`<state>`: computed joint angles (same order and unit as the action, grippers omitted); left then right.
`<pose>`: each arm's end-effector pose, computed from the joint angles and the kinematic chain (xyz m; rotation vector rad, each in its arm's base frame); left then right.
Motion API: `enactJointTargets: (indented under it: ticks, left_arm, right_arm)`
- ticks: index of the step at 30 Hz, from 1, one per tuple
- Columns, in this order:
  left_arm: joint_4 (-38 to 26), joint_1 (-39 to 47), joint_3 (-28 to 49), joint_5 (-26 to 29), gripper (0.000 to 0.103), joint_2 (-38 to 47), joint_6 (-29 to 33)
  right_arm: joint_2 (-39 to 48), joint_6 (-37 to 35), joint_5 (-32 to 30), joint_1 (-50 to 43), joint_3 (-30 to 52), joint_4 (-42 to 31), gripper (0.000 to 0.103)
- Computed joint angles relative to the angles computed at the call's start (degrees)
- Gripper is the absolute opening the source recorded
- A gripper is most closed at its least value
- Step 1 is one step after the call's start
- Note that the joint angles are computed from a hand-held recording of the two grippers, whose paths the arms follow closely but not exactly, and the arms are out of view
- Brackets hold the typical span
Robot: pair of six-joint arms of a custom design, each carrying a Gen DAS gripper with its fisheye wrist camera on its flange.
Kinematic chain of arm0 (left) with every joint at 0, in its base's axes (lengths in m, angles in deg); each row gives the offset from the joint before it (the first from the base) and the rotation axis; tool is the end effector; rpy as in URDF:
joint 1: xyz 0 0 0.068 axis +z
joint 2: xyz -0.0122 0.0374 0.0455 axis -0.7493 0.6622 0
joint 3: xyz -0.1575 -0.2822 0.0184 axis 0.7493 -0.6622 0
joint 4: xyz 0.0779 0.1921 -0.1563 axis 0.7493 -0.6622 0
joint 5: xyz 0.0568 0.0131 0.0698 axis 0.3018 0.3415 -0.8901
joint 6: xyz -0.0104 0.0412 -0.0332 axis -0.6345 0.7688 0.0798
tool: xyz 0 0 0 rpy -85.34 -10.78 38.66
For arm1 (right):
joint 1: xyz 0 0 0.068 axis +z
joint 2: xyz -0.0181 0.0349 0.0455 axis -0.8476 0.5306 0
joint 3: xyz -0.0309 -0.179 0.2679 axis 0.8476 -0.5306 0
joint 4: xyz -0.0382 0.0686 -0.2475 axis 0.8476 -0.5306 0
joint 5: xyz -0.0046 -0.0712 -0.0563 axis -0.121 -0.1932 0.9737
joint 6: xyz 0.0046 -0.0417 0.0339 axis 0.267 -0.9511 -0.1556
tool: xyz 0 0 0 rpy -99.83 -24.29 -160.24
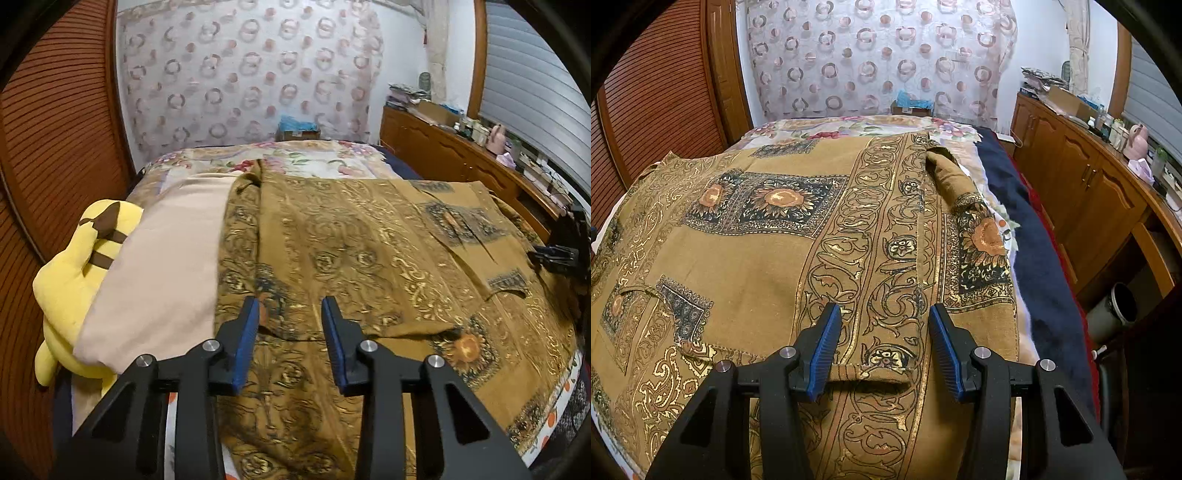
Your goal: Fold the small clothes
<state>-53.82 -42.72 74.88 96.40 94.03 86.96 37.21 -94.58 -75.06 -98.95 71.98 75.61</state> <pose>0.2689 0.0172 0.1378 0.2809 2.3197 -0.1797 0.2213 -0.1701 0.1590 -0.1365 2.3927 -0.0043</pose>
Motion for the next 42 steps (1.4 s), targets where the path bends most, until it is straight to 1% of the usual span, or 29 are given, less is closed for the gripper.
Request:
enactJointTargets:
  ticks: [3, 5, 7, 12, 15, 18, 21, 22, 23, 25, 28, 30, 31, 36, 40, 42]
  left_arm:
    - [0.2, -0.1, 1.1, -1.3, 0.033, 2.2, 0.5]
    - [0.3, -0.3, 1.7, -2.0, 0.021, 3.6, 0.7]
    - [0.8, -0.7, 1.9, -2.8, 0.018, 4.6, 1.1]
    - [0.5, -2.0, 3.7, -5.9, 0.018, 8.2, 1.7]
    - [0.7, -2.4, 4.6, -7.7, 0.018, 9.6, 0.6]
    - [-0.2, -1.4, 5.5, -6.2, 0.018, 10.2, -0.6]
    - [0.0, -1.6, 5.3, -6.1, 0.018, 10.2, 0.4]
    - [0.6, -1.8, 4.7, -5.8, 0.015, 9.8, 1.4]
    - [1.6, -1.7, 3.8, -5.1, 0.004, 9.2, 2.1]
    - [3.7, -1.1, 2.0, -2.9, 0.004, 7.5, 2.5]
    - [3.6, -1.2, 0.7, -2.1, 0.004, 4.6, 3.0]
    - [3.3, -1.3, 0.1, -1.8, 0.004, 2.8, 3.0]
    - [3.2, -1.1, -0.1, -1.4, 0.003, 1.7, 2.7]
    - [1.3, 0.2, -0.8, 1.8, 0.003, -3.9, 2.1]
    - [-0.5, 0.5, -1.5, 3.5, 0.003, -8.3, 1.6]
    - [-2.6, 1.0, -1.9, 5.1, 0.003, -11.2, 1.6]
  right_arm:
    - [0.0, 0.0, 0.0, 0.0, 0.0, 0.0, 0.052]
    - [0.0, 0.0, 0.0, 0.0, 0.0, 0.1, 0.052]
    - [0.0, 0.0, 0.0, 0.0, 0.0, 0.1, 0.052]
    - [0.1, 0.1, 0.0, 0.1, -0.1, 0.2, 0.052]
    - [0.1, 0.1, 0.0, 0.1, -0.1, 0.3, 0.052]
    - [0.1, 0.1, 0.1, 0.2, -0.2, 0.4, 0.052]
    - [0.0, 0.4, 0.8, 0.7, -0.9, 1.8, 0.051]
    - [-0.2, 0.6, 1.2, 1.1, -1.2, 2.5, 0.051]
    - [-0.5, 0.7, 1.8, 1.3, -1.8, 3.6, 0.043]
    - [-1.1, 0.7, 2.9, 2.1, -3.1, 5.7, 0.034]
    - [-1.6, 0.3, 3.7, 2.8, -4.0, 7.2, 0.016]
    - [-1.7, 0.4, 3.1, 2.6, -4.3, 7.8, 0.012]
    - [-2.1, 0.1, 2.2, 1.9, -4.4, 7.6, 0.008]
    - [-3.2, -1.1, -0.9, 0.3, -3.9, 5.5, 0.003]
    - [-6.7, -2.0, -4.6, -1.2, -3.0, 1.2, 0.002]
    - [-8.8, -2.8, -7.2, -2.5, -2.1, -2.0, 0.002]
